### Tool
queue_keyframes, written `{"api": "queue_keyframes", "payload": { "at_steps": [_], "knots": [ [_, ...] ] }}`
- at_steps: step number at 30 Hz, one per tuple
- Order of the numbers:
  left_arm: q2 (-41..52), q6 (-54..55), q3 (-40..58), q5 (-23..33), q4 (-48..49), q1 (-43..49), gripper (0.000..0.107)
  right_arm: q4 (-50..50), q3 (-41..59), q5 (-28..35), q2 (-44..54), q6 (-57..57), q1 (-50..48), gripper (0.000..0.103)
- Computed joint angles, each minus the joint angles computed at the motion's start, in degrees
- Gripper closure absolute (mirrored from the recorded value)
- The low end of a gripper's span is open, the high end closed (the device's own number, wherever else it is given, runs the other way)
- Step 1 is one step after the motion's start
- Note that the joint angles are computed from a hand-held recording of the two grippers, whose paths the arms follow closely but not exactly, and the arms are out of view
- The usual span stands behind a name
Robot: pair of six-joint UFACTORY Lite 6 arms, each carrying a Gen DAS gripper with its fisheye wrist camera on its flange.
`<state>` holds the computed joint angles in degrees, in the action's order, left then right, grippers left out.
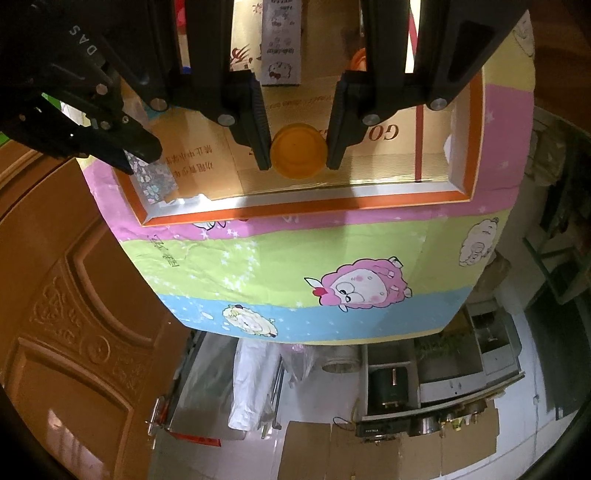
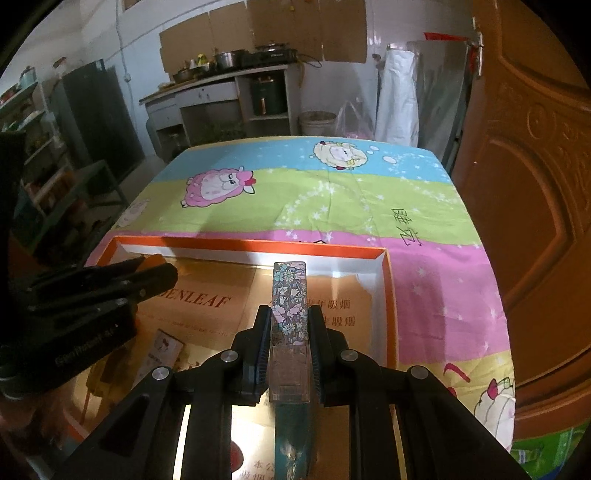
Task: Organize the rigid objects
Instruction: 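Lower the orange cap and glass bottle into the tray and open both grippers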
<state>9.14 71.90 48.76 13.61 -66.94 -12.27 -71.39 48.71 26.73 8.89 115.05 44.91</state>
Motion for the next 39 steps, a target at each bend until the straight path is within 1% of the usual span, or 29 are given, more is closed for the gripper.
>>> {"api": "queue_keyframes", "payload": {
  "at_steps": [5, 10, 14, 25, 28, 30, 33, 35, 37, 39],
  "knots": [
    [3.7, -1.6, 2.6, -0.8, 0.7, -1.1, 0.077, 0.0, 1.6, -1.9, 2.5, -2.0, -2.6, 0.083],
    [7.3, -4.8, 5.2, -1.9, 3.2, -2.7, 0.077, 1.0, 3.9, -4.3, 5.6, -5.2, -5.3, 0.083],
    [9.8, -6.7, 6.6, -2.8, 4.9, -3.8, 0.077, 0.8, 4.8, -5.3, 7.0, -5.6, -6.2, 0.083],
    [12.1, -9.5, 8.1, -3.4, 7.3, -4.7, 0.077, 0.1, 5.2, -6.6, 8.6, -5.6, -7.0, 0.083],
    [12.5, -7.1, 8.2, -4.2, 4.8, -5.1, 0.077, 0.9, 6.0, -6.9, 9.7, -6.5, -7.4, 0.083],
    [12.5, -3.7, 7.9, -4.3, 1.5, -5.1, 0.077, 1.4, 6.4, -7.4, 10.4, -7.0, -7.7, 0.082],
    [12.7, 1.9, 7.9, -3.0, -3.9, -4.2, 0.076, 1.0, 6.9, -7.0, 11.0, -6.9, -7.7, 0.082],
    [13.0, 2.3, 8.4, -2.1, -4.0, -3.9, 0.072, 1.1, 7.1, -6.8, 11.2, -6.8, -7.7, 0.080],
    [13.0, 2.5, 8.3, -1.7, -4.1, -3.9, 0.064, 0.8, 6.9, -6.6, 11.1, -6.2, -7.6, 0.077],
    [12.9, 1.4, 8.4, -1.6, -3.2, -3.7, 0.064, 0.0, 6.6, -5.6, 10.7, -5.1, -7.2, 0.072]
  ]
}}
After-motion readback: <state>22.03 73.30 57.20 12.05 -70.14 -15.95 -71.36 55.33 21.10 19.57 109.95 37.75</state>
